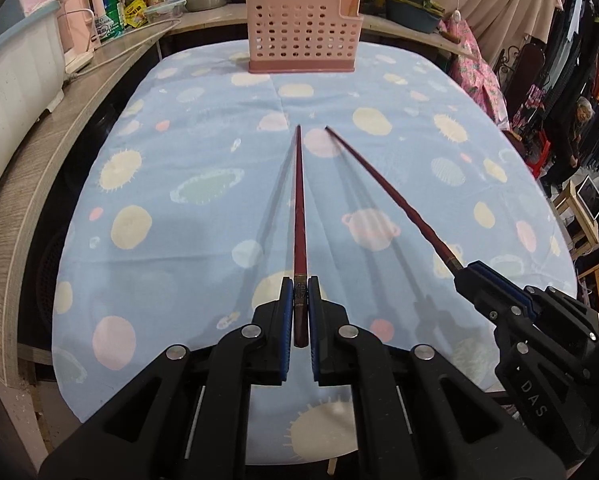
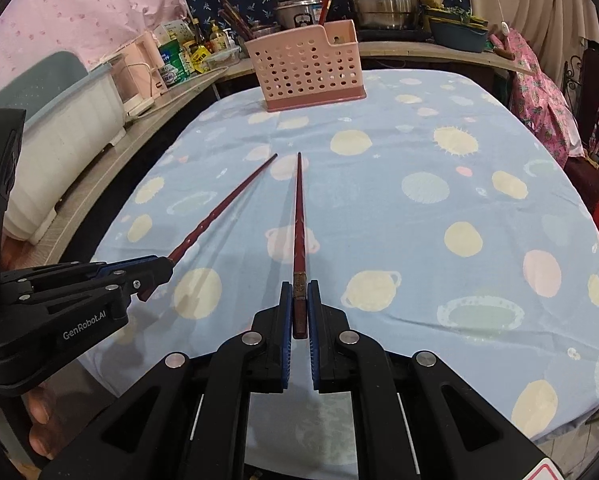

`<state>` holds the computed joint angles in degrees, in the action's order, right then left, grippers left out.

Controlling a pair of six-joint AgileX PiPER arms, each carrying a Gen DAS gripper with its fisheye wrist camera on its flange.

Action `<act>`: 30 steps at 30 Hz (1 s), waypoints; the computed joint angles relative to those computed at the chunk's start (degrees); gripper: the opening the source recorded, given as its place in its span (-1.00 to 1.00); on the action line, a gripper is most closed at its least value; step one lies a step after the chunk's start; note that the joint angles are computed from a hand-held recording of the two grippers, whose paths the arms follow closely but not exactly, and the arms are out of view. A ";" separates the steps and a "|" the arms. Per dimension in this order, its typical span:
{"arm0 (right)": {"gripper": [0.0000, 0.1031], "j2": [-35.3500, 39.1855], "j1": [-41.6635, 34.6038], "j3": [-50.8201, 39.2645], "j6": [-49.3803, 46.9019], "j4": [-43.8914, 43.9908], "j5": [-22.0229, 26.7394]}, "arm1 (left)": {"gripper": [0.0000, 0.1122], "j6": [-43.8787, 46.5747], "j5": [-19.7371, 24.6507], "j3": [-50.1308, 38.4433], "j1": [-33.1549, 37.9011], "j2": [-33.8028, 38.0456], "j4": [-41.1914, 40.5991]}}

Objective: Organize utensils
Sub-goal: 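Lift both dark red chopsticks and carry them over the pink basket with both tools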

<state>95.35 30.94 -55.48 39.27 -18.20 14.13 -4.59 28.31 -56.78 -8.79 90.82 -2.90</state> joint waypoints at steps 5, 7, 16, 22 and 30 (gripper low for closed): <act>-0.86 -1.89 -1.76 -2.96 -5.12 4.47 0.99 | -0.88 3.35 2.60 -3.57 1.82 -1.11 -3.66; -0.86 -2.22 -2.42 -4.33 -6.50 5.65 1.44 | -0.88 3.95 3.20 -4.96 2.39 -1.50 -4.23; -0.87 -1.54 -6.73 -12.55 -16.47 14.28 2.48 | -0.88 5.43 5.46 -13.48 4.81 -1.03 -5.65; -0.87 0.57 -8.40 -19.33 -19.42 16.15 3.36 | -0.88 5.25 7.07 -20.94 6.21 1.84 -5.61; -0.87 5.85 -9.58 -29.23 -23.01 18.99 5.52 | -0.88 4.19 9.15 -30.29 6.66 6.64 -4.17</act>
